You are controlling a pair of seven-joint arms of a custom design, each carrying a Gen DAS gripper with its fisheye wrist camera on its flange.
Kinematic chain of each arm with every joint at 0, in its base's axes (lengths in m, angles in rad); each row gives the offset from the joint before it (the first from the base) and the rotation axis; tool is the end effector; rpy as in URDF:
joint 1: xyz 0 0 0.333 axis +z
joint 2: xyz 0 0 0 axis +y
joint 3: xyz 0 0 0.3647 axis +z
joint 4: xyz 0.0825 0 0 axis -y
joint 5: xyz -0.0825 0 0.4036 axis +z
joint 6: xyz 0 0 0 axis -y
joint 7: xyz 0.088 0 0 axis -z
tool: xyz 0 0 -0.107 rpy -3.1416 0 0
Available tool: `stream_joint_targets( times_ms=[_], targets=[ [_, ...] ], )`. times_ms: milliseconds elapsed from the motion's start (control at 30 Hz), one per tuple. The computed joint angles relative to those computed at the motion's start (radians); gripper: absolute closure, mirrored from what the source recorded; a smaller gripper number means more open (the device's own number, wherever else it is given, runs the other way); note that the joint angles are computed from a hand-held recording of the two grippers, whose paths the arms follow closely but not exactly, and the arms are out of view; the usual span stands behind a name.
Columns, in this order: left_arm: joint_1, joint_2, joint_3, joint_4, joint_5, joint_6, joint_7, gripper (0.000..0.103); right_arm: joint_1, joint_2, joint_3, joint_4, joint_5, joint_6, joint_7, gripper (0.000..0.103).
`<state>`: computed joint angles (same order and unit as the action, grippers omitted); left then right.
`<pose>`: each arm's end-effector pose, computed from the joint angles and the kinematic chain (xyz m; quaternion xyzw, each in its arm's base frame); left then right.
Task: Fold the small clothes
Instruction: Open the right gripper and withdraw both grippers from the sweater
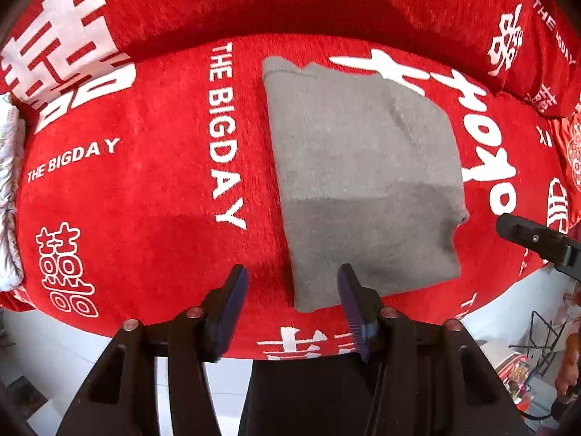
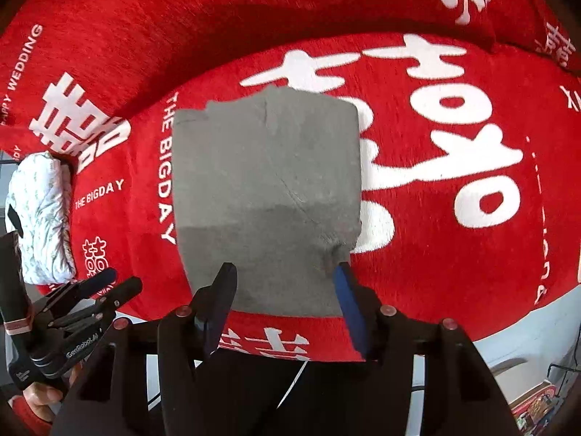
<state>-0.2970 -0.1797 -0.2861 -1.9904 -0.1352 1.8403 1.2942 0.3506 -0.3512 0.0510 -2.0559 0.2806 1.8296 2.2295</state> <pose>0.4232 -0.3044 0.5826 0.6057 -0.7946 0.0249 0.0335 0.4170 0.2057 0.6390 -0.5817 0.8008 0.1086 0.0924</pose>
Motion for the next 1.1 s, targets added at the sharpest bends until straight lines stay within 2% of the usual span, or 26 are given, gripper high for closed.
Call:
stream_joint_targets(
  times_ms=[33,67,100,133,167,433,467,533,633,1100],
  targets=[
    [0.002,-0.009,0.000,0.000,0.007,0.011,-0.007,0.007,-0.001,0.004,0.004,0.015,-0.012,-0.009,0.004,0.042],
    [0.003,-0.022,-0.002,-0.003,0.018,0.033,-0.015,0.003,-0.001,0.009,0.008,0.030,-0.024,-0.019,0.006,0.041],
    [0.005,-0.031,-0.004,-0.005,0.031,0.049,-0.018,0.003,-0.001,0.015,0.010,0.044,-0.033,-0.027,0.007,0.036],
    [0.007,-0.033,-0.004,0.002,0.039,0.053,-0.017,0.003,-0.001,0.019,0.015,0.060,-0.045,-0.035,0.013,0.019],
    [0.008,-0.031,-0.004,0.011,0.040,0.052,-0.019,0.003,-0.001,0.021,0.017,0.069,-0.051,-0.036,0.019,0.015],
    [0.021,-0.023,-0.011,0.067,0.091,0.048,-0.080,0.003,-0.001,0.065,0.044,0.176,-0.150,-0.109,0.058,0.014],
    [0.021,-0.023,-0.012,0.069,0.095,0.050,-0.085,0.003,-0.001,0.066,0.048,0.182,-0.167,-0.112,0.061,0.012],
    [0.021,-0.022,-0.010,0.075,0.096,0.048,-0.089,0.003,0.000,0.066,0.058,0.191,-0.210,-0.109,0.067,0.000],
    [0.019,-0.017,-0.012,0.085,0.107,0.038,-0.094,0.003,0.001,0.066,0.066,0.201,-0.258,-0.107,0.077,0.000],
    [0.006,-0.008,-0.019,0.116,0.123,0.018,-0.122,0.003,0.009,0.069,0.063,0.223,-0.261,-0.140,0.098,0.000]
  ],
)
